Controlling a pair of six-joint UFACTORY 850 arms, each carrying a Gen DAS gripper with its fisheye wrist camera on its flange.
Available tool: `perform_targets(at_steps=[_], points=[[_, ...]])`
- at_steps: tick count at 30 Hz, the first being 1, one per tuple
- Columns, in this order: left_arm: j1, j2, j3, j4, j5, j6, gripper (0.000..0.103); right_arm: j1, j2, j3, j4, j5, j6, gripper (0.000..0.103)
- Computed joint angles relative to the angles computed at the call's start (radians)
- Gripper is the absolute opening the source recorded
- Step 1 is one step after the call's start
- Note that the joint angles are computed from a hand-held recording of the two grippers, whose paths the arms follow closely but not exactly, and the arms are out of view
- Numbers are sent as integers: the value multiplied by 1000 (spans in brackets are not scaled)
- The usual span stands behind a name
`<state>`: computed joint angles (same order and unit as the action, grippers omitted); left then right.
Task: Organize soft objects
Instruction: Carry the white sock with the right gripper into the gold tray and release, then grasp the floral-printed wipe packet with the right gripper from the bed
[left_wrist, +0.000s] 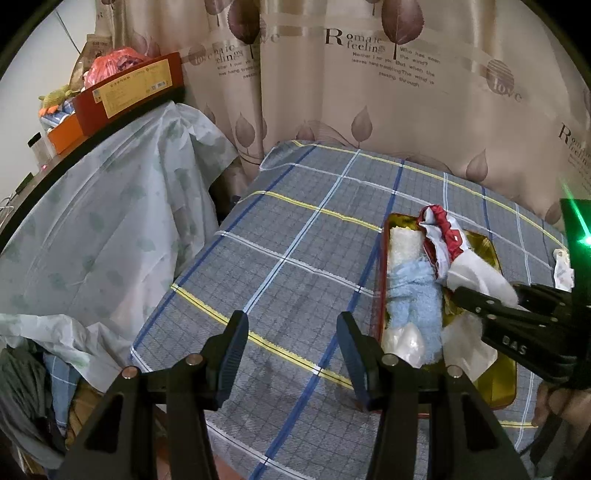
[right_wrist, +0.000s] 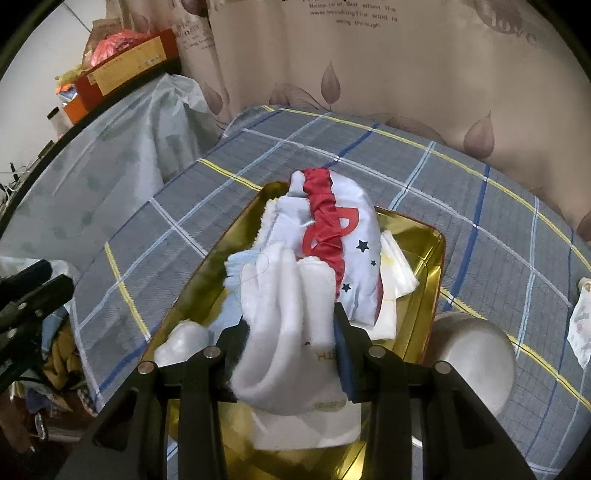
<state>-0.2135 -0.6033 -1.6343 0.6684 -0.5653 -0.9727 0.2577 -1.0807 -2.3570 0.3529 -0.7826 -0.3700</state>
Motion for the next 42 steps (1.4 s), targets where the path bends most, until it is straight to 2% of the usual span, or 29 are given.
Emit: perform_targets(at_steps=[4,5,7,9,11,14,24,33,36,42], points=[[0,-5,-4,-16,-2,13,51,1,-12,-12,2,2,13,43],[-2,-6,-3,-17,-3,13,51,2,-7,-1,5,10,15,48],[-3,-6,-3,-22,1,20,51,2,-1,12,3,23,29,67],[-3,-6,-3,-21,3,18,51,4,15,42,-8,54,44,68],[-4,-6,-3,-27,4,24,51,2,18,46,2,52,34,68],[-4,-6,-4,-35,4,31,51,-1,36,69,14,63,30,78],[-12,-4,-4,-46,16,46,51,-27,194,289,189,125,-64,78],[-28,1,-6,-56,22,62,51,-85,419,545,337,127,-251,79],[-34,5,-3,-55,28,65,51,-126,499,621,320,133,-270,87],[-50,-3,-11,-40,18,62,51,-229,607,704,139,192,-187,89]])
